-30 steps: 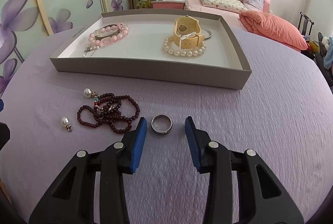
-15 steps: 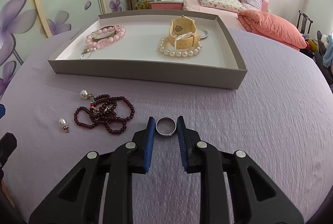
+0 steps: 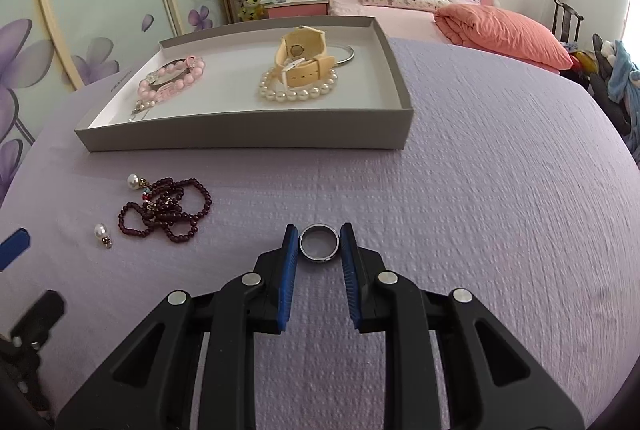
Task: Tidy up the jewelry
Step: 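Grasp the silver ring with the right tool while the left tool grasps a pearl drop earring, then carry the silver ring with the right tool while the left tool carries the pearl earring to the tray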
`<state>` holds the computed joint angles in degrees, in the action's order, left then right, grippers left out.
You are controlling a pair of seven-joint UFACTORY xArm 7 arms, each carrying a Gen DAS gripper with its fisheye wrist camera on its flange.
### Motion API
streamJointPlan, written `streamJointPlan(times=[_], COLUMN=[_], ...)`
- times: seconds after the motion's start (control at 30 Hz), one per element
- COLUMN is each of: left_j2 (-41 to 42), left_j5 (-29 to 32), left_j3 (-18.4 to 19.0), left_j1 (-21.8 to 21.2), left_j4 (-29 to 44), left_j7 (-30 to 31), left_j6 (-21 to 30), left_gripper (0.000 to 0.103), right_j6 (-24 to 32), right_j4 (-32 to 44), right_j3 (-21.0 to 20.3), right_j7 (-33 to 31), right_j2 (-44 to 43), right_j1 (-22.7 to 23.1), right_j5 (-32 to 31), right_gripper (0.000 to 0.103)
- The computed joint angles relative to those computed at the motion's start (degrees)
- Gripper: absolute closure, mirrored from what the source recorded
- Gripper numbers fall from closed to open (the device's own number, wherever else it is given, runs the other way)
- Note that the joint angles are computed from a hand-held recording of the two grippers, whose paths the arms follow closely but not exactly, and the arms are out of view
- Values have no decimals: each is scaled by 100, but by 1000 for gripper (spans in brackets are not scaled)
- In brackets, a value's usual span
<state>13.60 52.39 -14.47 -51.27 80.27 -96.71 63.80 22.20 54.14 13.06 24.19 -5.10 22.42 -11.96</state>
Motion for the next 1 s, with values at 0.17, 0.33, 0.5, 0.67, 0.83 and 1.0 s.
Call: streamJointPlan(times=[0.17, 0.33, 0.5, 0.67, 0.83, 1.0], left_j2=[239, 396, 571, 573, 467, 298], left_j5=[-391, -618, -638, -657, -650, -649], left_j3=[137, 262, 375, 427, 404, 358], left_j1=[200, 275, 188, 145, 165, 201], left_j4=[199, 350, 599, 606, 465, 247], left_j7=[60, 205, 334, 411, 426, 367], left_j6=[-382, -516, -408, -432, -483, -464], left_gripper=[27, 43, 59, 88, 88, 88], right_j6=[1, -57, -85, -118, -126, -189], right_j4=[-27, -113, -145, -184, -223, -292], right_j3=[8, 24, 10, 18, 47, 239], right_j7=[-63, -71, -186, -226, -204, 148], right_j2=[-33, -89, -110, -137, -180, -329], right_j1=[21, 4, 11, 3, -9, -80], right_j5=[5, -61, 40, 58, 8, -649], right_gripper=[81, 81, 81, 80, 80, 80])
